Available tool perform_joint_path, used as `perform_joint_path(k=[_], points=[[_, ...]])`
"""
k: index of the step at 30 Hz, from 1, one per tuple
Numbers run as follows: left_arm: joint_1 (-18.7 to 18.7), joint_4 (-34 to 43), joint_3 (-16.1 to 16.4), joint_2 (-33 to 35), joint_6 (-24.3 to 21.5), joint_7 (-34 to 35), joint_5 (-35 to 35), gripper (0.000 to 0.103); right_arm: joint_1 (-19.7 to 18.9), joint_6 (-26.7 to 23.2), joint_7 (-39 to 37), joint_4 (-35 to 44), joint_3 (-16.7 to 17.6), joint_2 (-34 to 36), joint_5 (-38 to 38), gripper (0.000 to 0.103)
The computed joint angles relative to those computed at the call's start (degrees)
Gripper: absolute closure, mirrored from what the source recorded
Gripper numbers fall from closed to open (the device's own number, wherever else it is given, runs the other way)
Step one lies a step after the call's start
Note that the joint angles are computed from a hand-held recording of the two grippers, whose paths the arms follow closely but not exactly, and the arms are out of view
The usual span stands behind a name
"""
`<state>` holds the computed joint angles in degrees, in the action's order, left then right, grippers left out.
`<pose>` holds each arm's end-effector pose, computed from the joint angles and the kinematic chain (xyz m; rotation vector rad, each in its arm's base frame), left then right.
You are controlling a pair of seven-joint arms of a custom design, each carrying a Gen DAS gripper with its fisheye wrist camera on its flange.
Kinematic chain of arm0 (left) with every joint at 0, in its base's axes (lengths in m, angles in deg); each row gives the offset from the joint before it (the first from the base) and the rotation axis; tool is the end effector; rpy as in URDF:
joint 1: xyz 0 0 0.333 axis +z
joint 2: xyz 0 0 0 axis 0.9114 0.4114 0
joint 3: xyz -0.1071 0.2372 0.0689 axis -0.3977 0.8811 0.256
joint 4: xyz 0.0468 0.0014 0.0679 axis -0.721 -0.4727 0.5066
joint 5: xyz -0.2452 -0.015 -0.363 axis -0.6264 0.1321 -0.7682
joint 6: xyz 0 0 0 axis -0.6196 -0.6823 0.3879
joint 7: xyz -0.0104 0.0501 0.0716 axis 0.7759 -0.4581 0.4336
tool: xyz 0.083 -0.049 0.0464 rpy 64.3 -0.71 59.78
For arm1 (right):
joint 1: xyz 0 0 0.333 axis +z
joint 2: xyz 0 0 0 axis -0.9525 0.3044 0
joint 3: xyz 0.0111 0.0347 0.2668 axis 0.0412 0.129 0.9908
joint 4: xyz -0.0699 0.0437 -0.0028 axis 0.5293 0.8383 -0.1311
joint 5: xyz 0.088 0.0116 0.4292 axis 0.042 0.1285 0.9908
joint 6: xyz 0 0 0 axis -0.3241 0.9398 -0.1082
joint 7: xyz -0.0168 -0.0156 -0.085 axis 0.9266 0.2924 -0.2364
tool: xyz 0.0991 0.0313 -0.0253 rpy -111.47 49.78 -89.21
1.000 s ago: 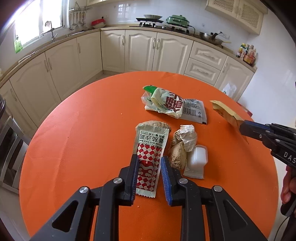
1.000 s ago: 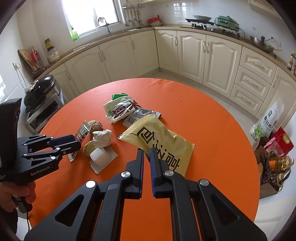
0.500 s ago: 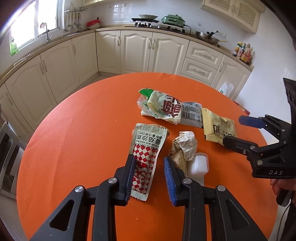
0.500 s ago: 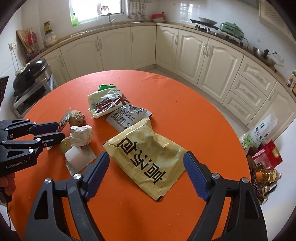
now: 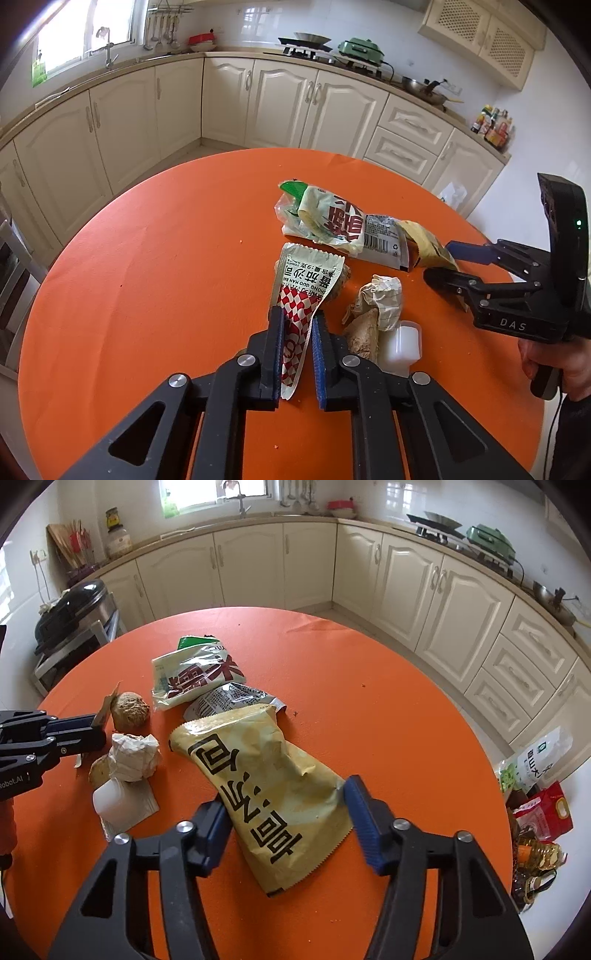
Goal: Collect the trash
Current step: 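Grasp the yellow-gold bag with the right tool while the left tool holds the sauce packet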
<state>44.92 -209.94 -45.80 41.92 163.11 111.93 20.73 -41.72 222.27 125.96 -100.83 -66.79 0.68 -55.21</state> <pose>0.3998 -0.2982 0.5987 -1.9744 1.8484 -0.8653 0.5331 0.4315 0.4806 -2.3473 1.1625 -0.3491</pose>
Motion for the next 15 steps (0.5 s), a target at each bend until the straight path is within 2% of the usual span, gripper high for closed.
perform_joint_path(k=[2, 7, 13, 15], points=[[-0.34, -0.47, 0.05, -0.53, 0.13, -0.27, -0.5, 0.096, -0.18, 0.59, -0.08, -0.47, 0.15, -0.45, 1.39, 0.055], [-1.17, -2.43, 0.31, -3.34, -0.42, -0.99, -1.44, 0.097, -1.28, 2.68, -1.78, -4.16, 1.01, -3.66, 10.25, 0.073], [-2.2, -4.35, 0.03, -6.89, -1.72, -2.61, -2.39, 0.098, -1.68, 5.12, -2.46, -10.45, 1.52, -9.02, 18.23, 0.08], [-2.66, -4.81, -0.08, -7.93, -2.26, -2.88, -2.54, 0.098, -1.56, 5.77, -4.22, -12.29, 1.57, -10.83, 22.01, 0.097]])
